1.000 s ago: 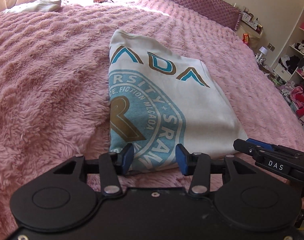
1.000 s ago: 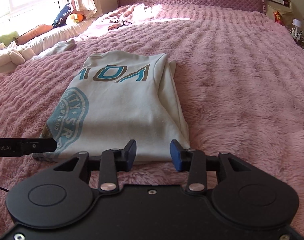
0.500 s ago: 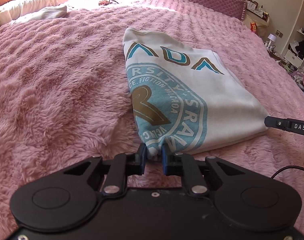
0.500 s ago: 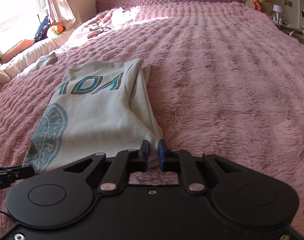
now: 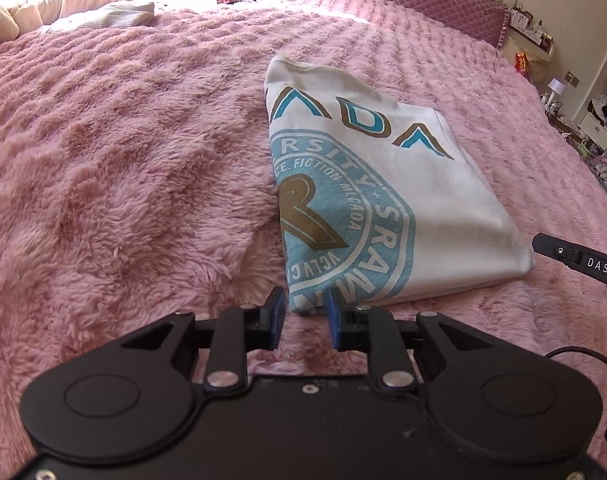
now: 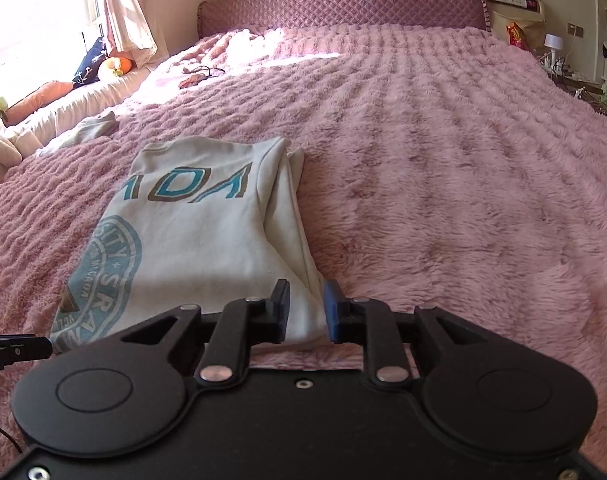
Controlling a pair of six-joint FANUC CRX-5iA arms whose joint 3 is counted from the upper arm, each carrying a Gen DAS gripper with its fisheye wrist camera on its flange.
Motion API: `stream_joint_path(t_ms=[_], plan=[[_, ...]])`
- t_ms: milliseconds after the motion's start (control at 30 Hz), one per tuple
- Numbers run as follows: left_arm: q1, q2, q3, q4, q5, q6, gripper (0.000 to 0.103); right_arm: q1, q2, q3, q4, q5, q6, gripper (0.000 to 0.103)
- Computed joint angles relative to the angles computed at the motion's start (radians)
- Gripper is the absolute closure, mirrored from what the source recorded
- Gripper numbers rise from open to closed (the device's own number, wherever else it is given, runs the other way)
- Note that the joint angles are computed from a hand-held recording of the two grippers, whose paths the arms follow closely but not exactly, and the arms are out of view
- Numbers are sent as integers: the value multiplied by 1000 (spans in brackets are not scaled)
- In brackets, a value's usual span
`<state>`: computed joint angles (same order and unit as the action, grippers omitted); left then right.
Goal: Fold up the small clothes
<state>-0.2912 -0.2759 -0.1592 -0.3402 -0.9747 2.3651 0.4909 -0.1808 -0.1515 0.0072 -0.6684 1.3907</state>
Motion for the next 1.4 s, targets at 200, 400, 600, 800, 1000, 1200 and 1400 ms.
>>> stream_joint_path(t_ms=[200,400,600,800,1000,1200,1400], plan=[[-44,21,42,-76,24,54,63,11,24,42,-87,-24,112,84],[26,73,-12,31,72,10,63,6,72,36,-53,-79,47,86],[43,73,-33,72,111,-46,43,14,81,36,-38,-87,40,86],[7,50,49,86,-11,-42,16,33,45,72,-11,-180,-32,45],[-204,-39,156,-165,-237,196,0,116,-114,28,105,-255,-172,21],[-315,-55,264,-184,-481,190,0,244,-235,49,238,-433,-217,13],[-458,-51,340,-226,-651,304,0,345,-296,93,295,-604,-317,5]])
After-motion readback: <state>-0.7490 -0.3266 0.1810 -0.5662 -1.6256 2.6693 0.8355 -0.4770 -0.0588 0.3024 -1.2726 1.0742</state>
